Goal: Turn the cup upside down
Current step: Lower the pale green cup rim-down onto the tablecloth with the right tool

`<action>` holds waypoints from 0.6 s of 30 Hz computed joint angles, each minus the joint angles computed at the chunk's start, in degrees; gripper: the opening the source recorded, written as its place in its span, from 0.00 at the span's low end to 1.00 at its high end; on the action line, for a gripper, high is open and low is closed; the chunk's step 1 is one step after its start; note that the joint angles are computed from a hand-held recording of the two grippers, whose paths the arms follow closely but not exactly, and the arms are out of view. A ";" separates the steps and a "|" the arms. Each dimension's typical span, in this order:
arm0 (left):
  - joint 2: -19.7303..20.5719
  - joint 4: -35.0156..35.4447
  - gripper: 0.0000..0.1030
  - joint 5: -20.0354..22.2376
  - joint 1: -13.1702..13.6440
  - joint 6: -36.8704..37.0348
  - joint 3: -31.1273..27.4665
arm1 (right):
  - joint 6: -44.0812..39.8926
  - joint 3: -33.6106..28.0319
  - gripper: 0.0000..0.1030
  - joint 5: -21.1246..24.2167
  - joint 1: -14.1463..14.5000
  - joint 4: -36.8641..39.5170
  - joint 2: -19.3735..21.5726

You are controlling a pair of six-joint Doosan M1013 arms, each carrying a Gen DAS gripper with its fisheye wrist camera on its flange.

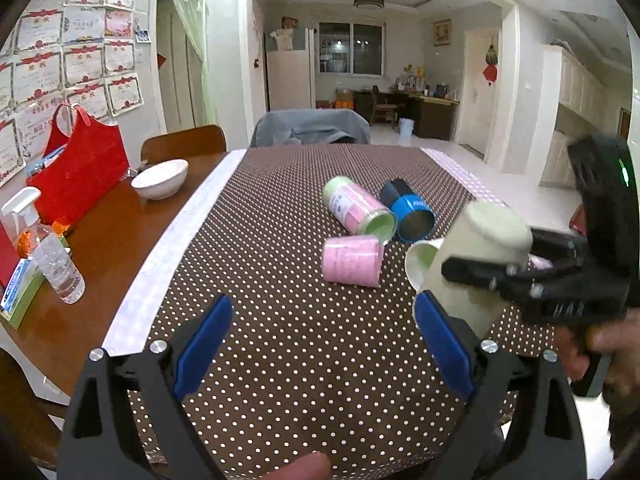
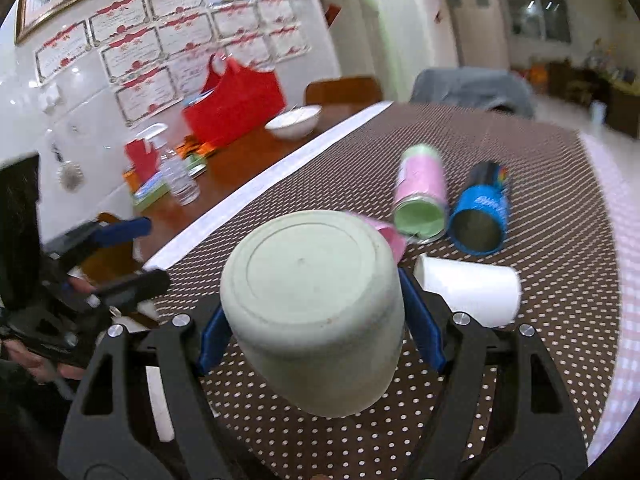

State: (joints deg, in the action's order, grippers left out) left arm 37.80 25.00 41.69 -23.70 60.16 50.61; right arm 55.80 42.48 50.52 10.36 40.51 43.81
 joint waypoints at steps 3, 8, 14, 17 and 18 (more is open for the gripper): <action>-0.72 1.62 0.88 -0.82 -0.29 -1.28 1.01 | -1.97 4.92 0.72 -5.66 0.72 0.00 -2.18; -1.73 2.21 0.88 -2.24 -0.83 -1.30 2.08 | -3.74 9.31 0.72 -11.13 1.45 0.33 -4.04; -2.20 3.86 0.88 -2.38 -1.30 -1.86 2.65 | -4.24 10.20 0.72 -13.42 1.88 0.49 -3.96; -2.46 4.67 0.88 -2.35 -1.36 -2.61 3.01 | -4.13 9.92 0.72 -13.48 2.14 0.08 -3.60; -2.60 4.95 0.88 -2.43 -1.34 -2.92 3.23 | -3.96 9.76 0.72 -13.57 2.27 -0.36 -3.41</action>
